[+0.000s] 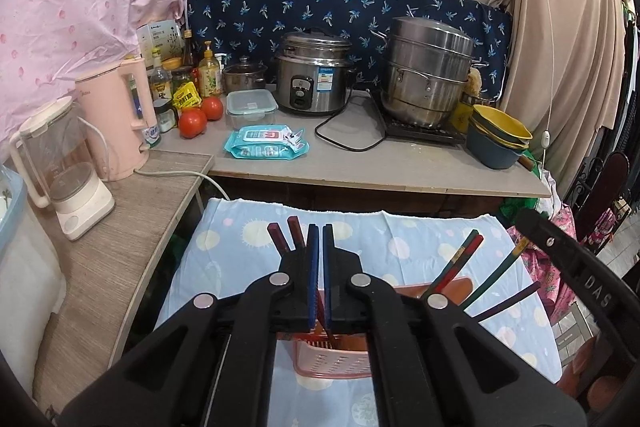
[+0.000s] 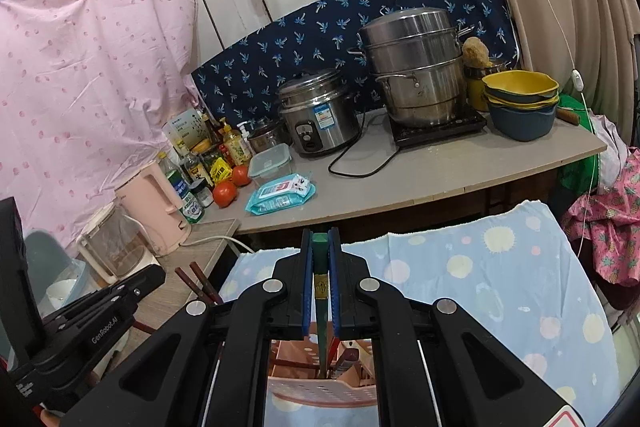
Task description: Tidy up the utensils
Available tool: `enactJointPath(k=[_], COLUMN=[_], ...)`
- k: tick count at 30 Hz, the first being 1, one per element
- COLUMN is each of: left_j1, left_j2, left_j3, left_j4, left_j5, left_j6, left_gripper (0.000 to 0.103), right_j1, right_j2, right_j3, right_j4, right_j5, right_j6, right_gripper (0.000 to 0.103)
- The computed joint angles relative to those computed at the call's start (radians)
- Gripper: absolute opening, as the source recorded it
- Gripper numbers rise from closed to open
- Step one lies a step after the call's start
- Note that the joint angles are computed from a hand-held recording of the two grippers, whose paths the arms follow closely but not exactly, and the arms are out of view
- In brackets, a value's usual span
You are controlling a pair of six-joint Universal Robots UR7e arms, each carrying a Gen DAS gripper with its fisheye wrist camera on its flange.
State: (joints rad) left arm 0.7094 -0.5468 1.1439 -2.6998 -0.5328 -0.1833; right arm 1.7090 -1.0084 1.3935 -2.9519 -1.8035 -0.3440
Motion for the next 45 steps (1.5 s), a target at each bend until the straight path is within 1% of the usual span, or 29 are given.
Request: enactJointPath(k=[5,6,7,8,9,10,11,17,21,23,24,26,27,31,33,35,40,42,44,45], left_j1=[0.001,0.000,0.000,-0.002,-0.005,-0.008,-0.011,-0.022,-0.035,-0.042,-0.046,-0.053,-0.058,-0.068,-0.073,-0.078,-0.086,-0.089,-0.093,-0.095], left_j2=[-0.002,-0.005,-0.009,-0.012,-0.012,-0.012,-0.013,-0.033,-0.060,-0.075,-0.085,-0.102,-0.110,-0.140,-0.152,-0.161,-0.186,-0.193,-0.198,-0.200], left_j3=[0.005,0.009,0.016,0.024,0.028,0.035,0.041,0.071,0.125,0.155,0.176,0.211,0.232,0.290,0.317,0.340,0.392,0.406,0.423,0.429], left_j4=[0.003,0.003,-0.001,-0.012,-0.021,-0.040,-0.055,-0.068,-0.069,-0.064,-0.067,-0.055,-0.050,0.028,0.065,0.100,0.171,0.206,0.233,0.247], left_j5=[0.000,0.003,0.002,0.004,0.013,0.022,0.028,0.036,0.053,0.062,0.063,0.072,0.081,0.085,0.088,0.097,0.082,0.082,0.089,0.092], left_j6=[-0.022,-0.031,-0.037,-0.037,-0.036,-0.027,-0.018,-0.029,-0.060,-0.086,-0.099,-0.132,-0.147,-0.238,-0.276,-0.313,-0.391,-0.425,-0.456,-0.469], left_gripper=[0.003,0.005,0.011,0.020,0.025,0.030,0.034,0.035,0.036,0.042,0.043,0.050,0.050,0.051,0.052,0.056,0.057,0.061,0.068,0.069], right_j1=[0.000,0.000,0.001,-0.001,-0.001,-0.002,-0.002,-0.008,-0.013,-0.013,-0.015,-0.018,-0.019,-0.022,-0.021,-0.018,-0.010,-0.008,-0.012,-0.014], right_j2=[-0.001,-0.002,-0.004,-0.008,-0.011,-0.014,-0.017,-0.049,-0.079,-0.095,-0.106,-0.126,-0.135,-0.170,-0.185,-0.198,-0.223,-0.230,-0.240,-0.244], right_j3=[0.013,0.020,0.025,0.033,0.039,0.045,0.051,0.091,0.134,0.160,0.179,0.216,0.232,0.303,0.339,0.371,0.434,0.457,0.474,0.483], right_j4=[0.008,-0.005,-0.015,-0.022,-0.029,-0.040,-0.046,-0.048,-0.049,-0.053,-0.056,-0.063,-0.064,-0.068,-0.073,-0.080,-0.100,-0.111,-0.106,-0.105], right_j5=[-0.011,-0.011,-0.018,-0.015,-0.013,-0.015,-0.017,-0.014,-0.011,-0.017,-0.016,-0.019,-0.022,-0.042,-0.060,-0.084,-0.138,-0.161,-0.168,-0.172], right_j6=[-0.012,-0.013,-0.013,-0.013,-0.013,-0.013,-0.015,-0.002,0.000,-0.005,-0.006,-0.008,-0.009,-0.020,-0.036,-0.057,-0.101,-0.112,-0.109,-0.107], right_gripper=[0.007,0.010,0.014,0.026,0.037,0.040,0.042,0.043,0.043,0.045,0.048,0.053,0.055,0.057,0.057,0.057,0.057,0.057,0.057,0.057])
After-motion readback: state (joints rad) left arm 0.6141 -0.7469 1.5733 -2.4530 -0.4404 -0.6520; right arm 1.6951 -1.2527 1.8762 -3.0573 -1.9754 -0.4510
